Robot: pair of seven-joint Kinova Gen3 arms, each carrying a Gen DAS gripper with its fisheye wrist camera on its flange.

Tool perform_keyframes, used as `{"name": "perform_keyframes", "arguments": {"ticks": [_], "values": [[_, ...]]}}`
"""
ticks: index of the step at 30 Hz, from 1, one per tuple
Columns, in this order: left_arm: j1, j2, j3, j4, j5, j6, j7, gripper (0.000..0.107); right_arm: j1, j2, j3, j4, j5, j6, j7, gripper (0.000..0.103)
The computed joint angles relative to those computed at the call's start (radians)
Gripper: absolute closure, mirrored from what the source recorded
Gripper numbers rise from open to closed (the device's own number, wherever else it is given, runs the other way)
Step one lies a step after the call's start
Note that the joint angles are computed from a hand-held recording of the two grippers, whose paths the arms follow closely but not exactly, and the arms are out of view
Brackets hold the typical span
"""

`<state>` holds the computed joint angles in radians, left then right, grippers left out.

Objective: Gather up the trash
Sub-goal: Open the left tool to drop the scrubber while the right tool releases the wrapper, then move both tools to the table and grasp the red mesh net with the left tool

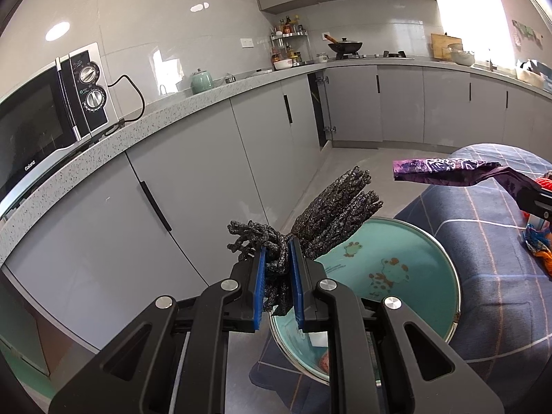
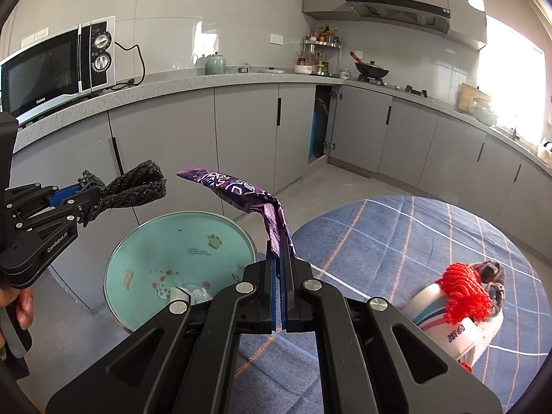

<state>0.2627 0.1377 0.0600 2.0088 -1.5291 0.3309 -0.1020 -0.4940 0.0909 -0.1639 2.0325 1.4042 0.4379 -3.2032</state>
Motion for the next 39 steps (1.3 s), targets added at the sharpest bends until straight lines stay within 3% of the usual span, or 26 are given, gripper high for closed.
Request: {"name": "perform_keyframes", "arguments": {"ticks": [8, 14, 16, 18, 23, 30, 39], "values": [[0.001, 0.013, -0.012, -0.014, 0.045, -0.017, -0.043, 0.093, -0.006, 0.031, 0.008, -0.03, -0.034, -0.012, 0.049, 0.1], [0.01, 0.024, -0.034, -0.019, 0.09, -0.049, -0.096, 0.085, -0.019, 0.07, 0.033, -0.062, -0.11, -0.044, 0.143, 0.099], [0.013, 0.029, -0.039, -0.019, 0.1, -0.054, -0.11, 0.077, -0.027, 0.084, 0.044, -0.072, -0.143, -0.054, 0.181, 0.093], [0.033, 0.031, -0.058, -0.015, 0.067, -0.05, -0.075, 0.056, -0.032, 0.091, 0.057, -0.074, -0.165, -0.077, 0.203, 0.076], [0.033, 0.034, -0.056, -0.015, 0.079, -0.054, -0.09, 0.053, -0.053, 0.091, 0.088, -0.073, -0.206, -0.099, 0.236, 0.066], [0.043, 0.029, -0.058, -0.009, 0.066, -0.049, -0.079, 0.047, -0.071, 0.067, 0.105, -0.05, -0.177, -0.088, 0.196, 0.065], [0.051, 0.004, -0.024, 0.003, 0.041, -0.015, -0.056, 0.045, -0.035, 0.015, 0.061, 0.003, -0.084, -0.067, 0.078, 0.063]]}}
